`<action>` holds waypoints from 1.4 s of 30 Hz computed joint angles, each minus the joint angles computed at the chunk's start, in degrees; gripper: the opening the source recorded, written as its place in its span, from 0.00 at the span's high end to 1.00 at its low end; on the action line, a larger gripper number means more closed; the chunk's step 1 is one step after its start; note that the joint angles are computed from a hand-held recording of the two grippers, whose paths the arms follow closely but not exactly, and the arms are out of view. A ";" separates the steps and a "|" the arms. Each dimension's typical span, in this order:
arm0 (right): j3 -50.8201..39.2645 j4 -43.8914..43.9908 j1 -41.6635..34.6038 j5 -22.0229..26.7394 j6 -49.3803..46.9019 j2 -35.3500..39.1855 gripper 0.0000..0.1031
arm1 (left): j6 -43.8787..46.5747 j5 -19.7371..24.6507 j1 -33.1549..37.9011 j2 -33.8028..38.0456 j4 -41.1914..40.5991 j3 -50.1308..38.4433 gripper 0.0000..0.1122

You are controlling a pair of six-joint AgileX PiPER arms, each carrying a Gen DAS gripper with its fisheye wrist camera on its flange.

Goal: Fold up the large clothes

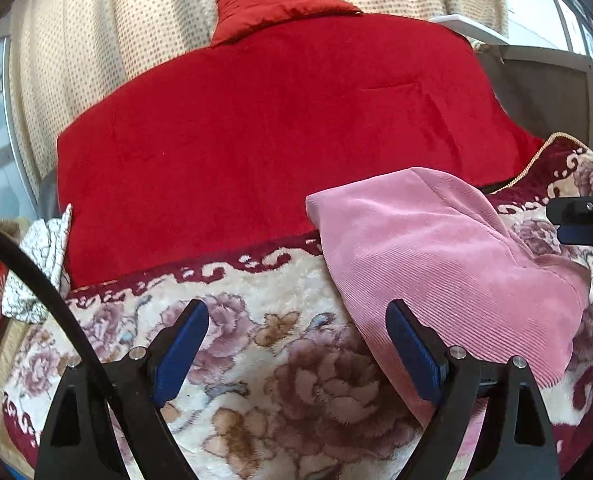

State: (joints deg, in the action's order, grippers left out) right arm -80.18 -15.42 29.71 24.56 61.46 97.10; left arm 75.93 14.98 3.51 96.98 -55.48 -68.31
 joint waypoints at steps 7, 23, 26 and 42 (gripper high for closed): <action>0.54 -1.13 -0.44 -0.11 0.55 -0.38 0.32 | -2.95 1.16 -0.32 -0.11 2.28 -0.94 0.20; 2.43 8.92 -3.42 -1.65 -8.90 -0.23 0.32 | -9.39 9.54 0.76 2.24 6.63 -5.63 0.20; 2.76 16.54 -4.55 -2.35 -16.09 0.10 0.31 | -12.05 21.90 3.96 5.78 6.00 -11.68 0.20; 1.73 55.35 -12.22 1.31 -49.58 6.32 0.26 | -19.66 51.95 7.36 20.73 4.12 -32.15 0.20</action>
